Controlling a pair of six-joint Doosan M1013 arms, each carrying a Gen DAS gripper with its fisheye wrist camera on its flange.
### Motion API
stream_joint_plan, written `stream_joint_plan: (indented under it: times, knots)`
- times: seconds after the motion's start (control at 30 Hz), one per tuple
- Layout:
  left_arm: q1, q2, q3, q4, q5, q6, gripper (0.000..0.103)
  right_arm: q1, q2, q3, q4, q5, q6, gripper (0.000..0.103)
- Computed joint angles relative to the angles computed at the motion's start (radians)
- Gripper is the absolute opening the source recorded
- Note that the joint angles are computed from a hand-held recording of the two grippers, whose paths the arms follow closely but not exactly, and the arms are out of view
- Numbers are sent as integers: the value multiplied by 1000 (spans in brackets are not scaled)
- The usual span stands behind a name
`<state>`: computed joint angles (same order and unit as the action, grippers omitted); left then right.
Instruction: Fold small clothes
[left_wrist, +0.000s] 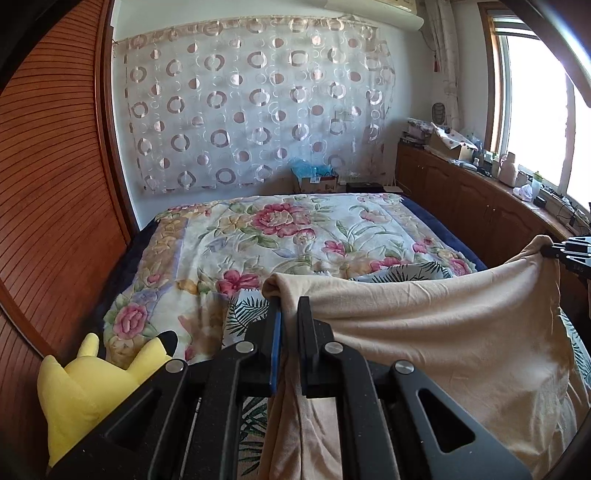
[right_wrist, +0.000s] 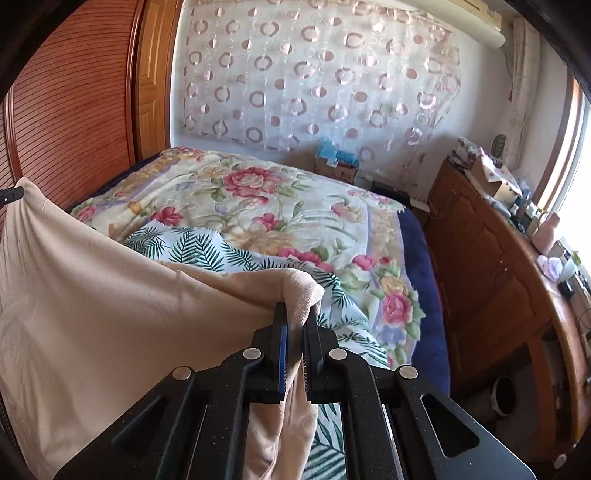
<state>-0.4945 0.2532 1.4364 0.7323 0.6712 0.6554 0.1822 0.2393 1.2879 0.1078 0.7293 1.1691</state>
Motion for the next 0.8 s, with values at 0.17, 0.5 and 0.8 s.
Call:
stream_joint_plan:
  times: [0.17, 0.5, 0.8]
  knots:
    - [11, 17, -14, -70, -11, 76, 16, -8, 21, -20, 30, 36, 1, 6]
    - [-9, -33, 44, -183, 22, 170, 45, -27, -25, 41, 117, 19, -26, 12]
    - [-53, -89, 129, -253, 49, 211, 82, -54, -115, 153, 210, 23, -86, 51]
